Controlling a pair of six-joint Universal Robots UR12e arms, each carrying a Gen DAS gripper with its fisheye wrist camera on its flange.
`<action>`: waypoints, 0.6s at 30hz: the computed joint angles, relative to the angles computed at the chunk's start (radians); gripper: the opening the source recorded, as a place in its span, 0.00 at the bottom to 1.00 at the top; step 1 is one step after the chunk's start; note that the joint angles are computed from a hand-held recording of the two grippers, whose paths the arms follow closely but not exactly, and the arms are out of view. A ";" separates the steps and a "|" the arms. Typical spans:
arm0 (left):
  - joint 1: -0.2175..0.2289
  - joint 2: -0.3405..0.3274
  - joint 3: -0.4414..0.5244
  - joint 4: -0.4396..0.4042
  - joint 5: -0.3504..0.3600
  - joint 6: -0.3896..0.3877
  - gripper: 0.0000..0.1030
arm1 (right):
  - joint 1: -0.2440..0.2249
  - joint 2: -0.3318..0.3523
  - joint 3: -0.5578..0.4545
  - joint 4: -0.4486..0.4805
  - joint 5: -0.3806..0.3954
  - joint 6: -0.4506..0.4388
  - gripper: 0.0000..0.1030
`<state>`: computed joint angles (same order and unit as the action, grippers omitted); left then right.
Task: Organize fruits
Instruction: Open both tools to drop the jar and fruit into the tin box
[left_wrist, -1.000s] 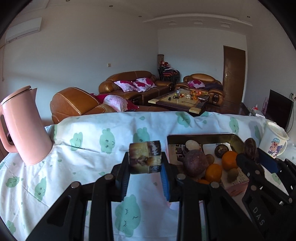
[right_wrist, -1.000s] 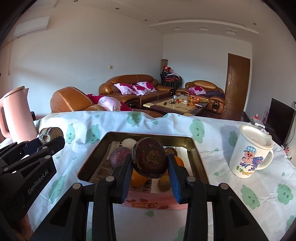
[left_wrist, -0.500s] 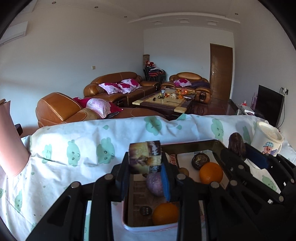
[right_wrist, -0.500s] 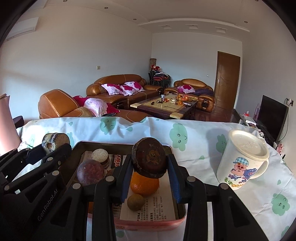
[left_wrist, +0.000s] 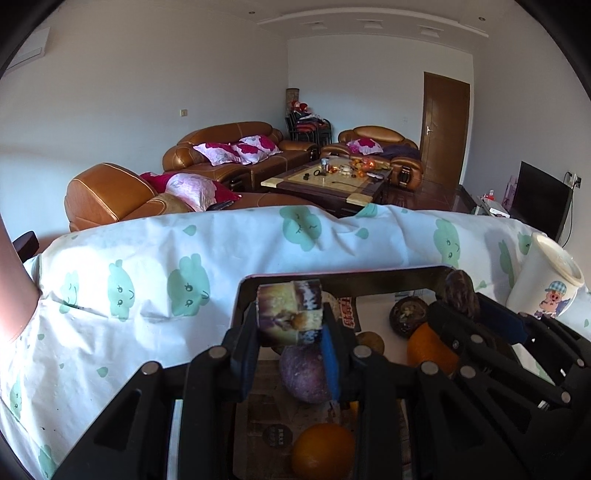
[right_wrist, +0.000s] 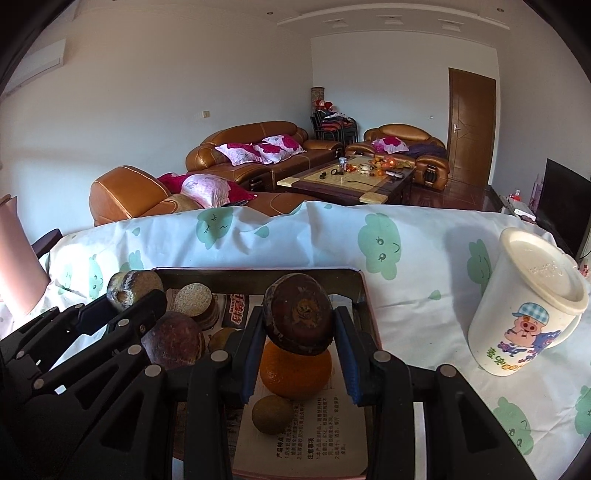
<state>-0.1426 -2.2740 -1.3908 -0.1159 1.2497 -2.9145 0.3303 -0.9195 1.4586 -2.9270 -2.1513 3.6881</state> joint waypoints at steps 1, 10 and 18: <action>0.001 0.000 -0.002 0.008 0.003 -0.006 0.35 | -0.003 0.000 0.004 -0.022 0.022 -0.010 0.39; 0.003 0.018 -0.047 0.142 0.125 -0.047 0.73 | -0.041 -0.013 0.062 -0.202 0.263 -0.028 0.39; 0.031 0.036 -0.081 0.171 0.100 -0.119 1.00 | -0.031 -0.016 0.088 -0.312 0.280 -0.038 0.52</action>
